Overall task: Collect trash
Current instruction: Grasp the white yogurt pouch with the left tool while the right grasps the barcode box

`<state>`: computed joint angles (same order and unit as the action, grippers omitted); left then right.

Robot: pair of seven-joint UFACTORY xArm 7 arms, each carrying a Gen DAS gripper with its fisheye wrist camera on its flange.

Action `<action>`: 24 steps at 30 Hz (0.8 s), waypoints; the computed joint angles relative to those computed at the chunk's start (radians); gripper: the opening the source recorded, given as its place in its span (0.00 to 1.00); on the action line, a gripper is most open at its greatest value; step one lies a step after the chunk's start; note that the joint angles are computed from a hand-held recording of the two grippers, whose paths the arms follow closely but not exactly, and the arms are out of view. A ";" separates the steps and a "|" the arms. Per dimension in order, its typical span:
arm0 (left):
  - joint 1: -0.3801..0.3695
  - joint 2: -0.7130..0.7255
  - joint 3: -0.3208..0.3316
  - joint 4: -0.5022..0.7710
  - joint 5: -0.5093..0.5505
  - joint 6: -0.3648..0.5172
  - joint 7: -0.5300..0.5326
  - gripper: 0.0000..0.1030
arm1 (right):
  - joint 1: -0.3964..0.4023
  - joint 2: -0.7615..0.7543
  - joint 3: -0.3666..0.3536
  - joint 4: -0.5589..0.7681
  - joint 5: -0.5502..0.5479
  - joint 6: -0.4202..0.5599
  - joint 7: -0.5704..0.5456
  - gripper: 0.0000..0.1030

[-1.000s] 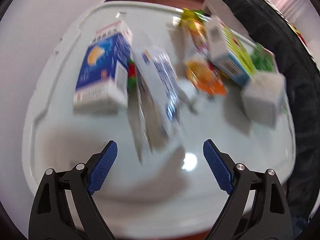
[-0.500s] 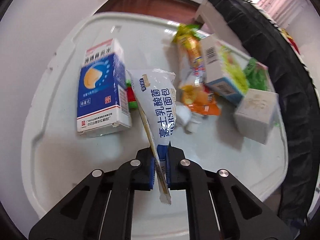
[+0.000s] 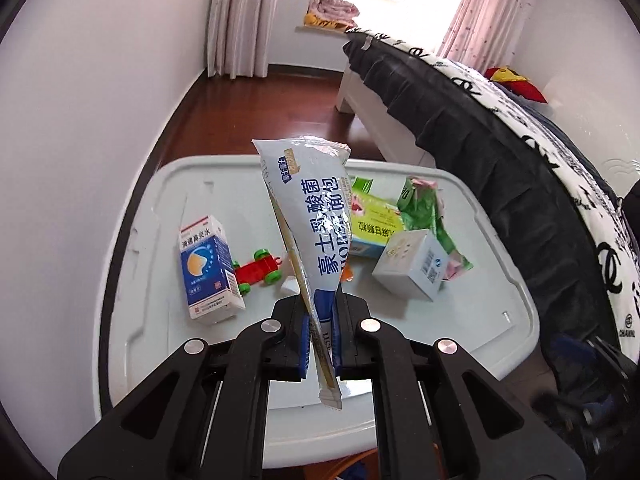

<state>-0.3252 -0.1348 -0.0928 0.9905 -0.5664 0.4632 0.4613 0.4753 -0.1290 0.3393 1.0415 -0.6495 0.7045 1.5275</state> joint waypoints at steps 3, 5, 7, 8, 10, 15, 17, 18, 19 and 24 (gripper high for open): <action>0.004 -0.028 -0.001 -0.019 0.024 -0.027 -0.007 0.07 | -0.039 0.047 -0.042 -0.005 -0.007 -0.110 0.066 0.89; -0.002 -0.036 0.010 -0.024 0.012 -0.032 0.003 0.07 | -0.066 0.103 -0.081 -0.004 0.010 -0.198 0.098 0.89; -0.002 -0.038 0.015 -0.029 0.013 -0.043 0.003 0.07 | -0.075 0.158 -0.113 0.013 0.024 -0.238 0.117 0.89; 0.000 -0.040 0.016 -0.031 0.019 -0.046 0.000 0.07 | -0.080 0.198 -0.133 0.028 0.037 -0.263 0.131 0.89; 0.002 -0.043 0.016 -0.036 0.033 -0.051 -0.008 0.07 | -0.081 0.255 -0.164 0.048 0.093 -0.319 0.115 0.89; -0.002 -0.035 0.022 -0.034 0.037 -0.046 -0.002 0.07 | -0.032 0.355 -0.243 0.118 0.129 -0.360 0.140 0.89; -0.003 -0.034 0.023 -0.032 0.031 -0.042 0.004 0.07 | -0.005 0.379 -0.268 0.156 0.127 -0.309 0.148 0.89; -0.002 -0.033 0.023 -0.031 0.031 -0.041 0.006 0.07 | 0.005 0.390 -0.276 0.176 0.128 -0.282 0.152 0.87; -0.002 -0.034 0.021 -0.032 0.033 -0.042 0.006 0.07 | 0.010 0.400 -0.280 0.190 0.131 -0.271 0.145 0.84; -0.003 -0.034 0.021 -0.033 0.031 -0.042 0.016 0.07 | 0.017 0.398 -0.284 0.208 0.166 -0.237 0.083 0.62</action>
